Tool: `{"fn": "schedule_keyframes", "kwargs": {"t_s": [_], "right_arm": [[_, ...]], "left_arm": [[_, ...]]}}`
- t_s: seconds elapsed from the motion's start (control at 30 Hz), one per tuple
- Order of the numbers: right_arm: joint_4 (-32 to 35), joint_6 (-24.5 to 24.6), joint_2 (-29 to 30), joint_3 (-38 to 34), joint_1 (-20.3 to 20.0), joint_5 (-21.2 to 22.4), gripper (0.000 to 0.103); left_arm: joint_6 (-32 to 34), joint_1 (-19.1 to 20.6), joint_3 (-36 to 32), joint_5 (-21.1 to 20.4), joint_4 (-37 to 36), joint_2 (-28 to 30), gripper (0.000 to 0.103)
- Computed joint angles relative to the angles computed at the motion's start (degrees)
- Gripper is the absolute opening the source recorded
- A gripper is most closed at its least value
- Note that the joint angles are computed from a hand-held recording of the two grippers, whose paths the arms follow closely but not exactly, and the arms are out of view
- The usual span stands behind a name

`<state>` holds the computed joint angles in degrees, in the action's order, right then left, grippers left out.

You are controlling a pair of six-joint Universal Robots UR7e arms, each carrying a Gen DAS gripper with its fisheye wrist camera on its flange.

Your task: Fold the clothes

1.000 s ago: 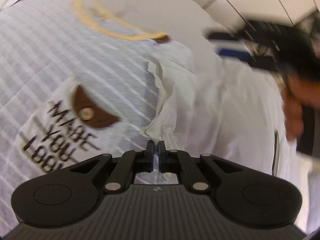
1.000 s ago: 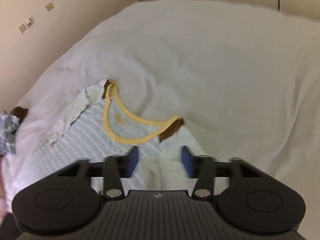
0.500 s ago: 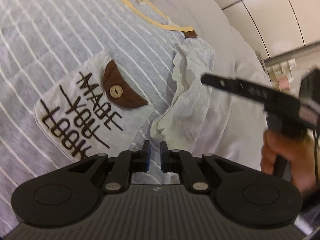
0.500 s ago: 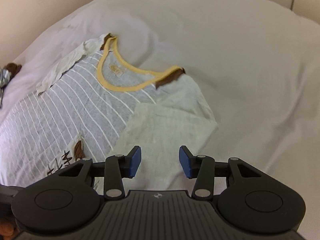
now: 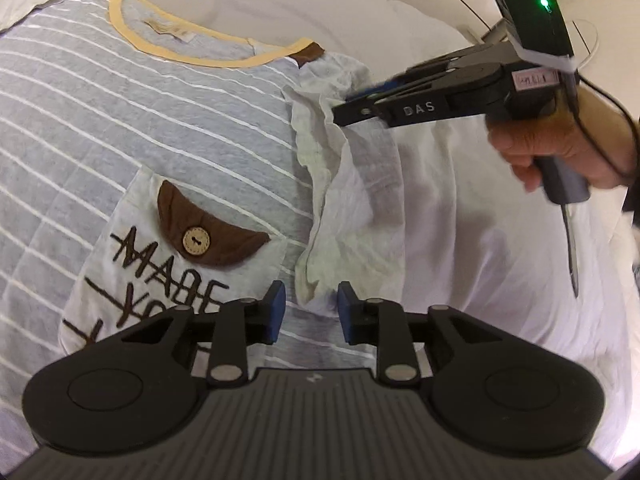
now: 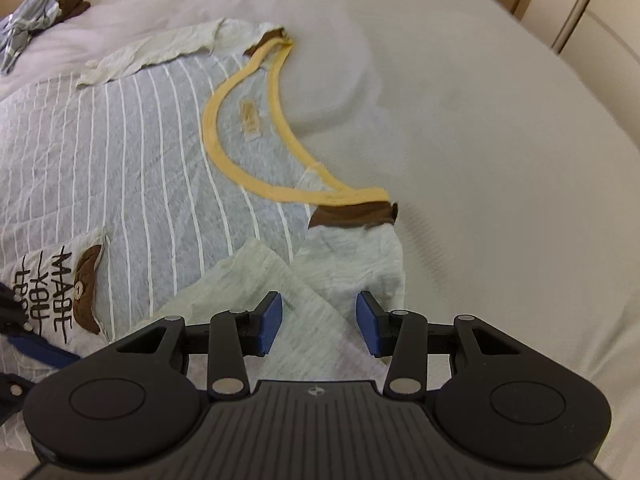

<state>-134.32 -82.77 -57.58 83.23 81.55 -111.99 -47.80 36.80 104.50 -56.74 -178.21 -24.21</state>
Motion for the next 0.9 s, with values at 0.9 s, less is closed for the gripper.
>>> {"fn": "schedule_keyframes", "kwargs": {"t_s": [0.9], "right_arm": [[-0.1, 23.6, -16.6, 17.8, -5.6, 3.5, 0.011]], "left_arm": [[17.4, 3.9, -0.8, -2.3, -1.3, -1.5, 0.017]]}}
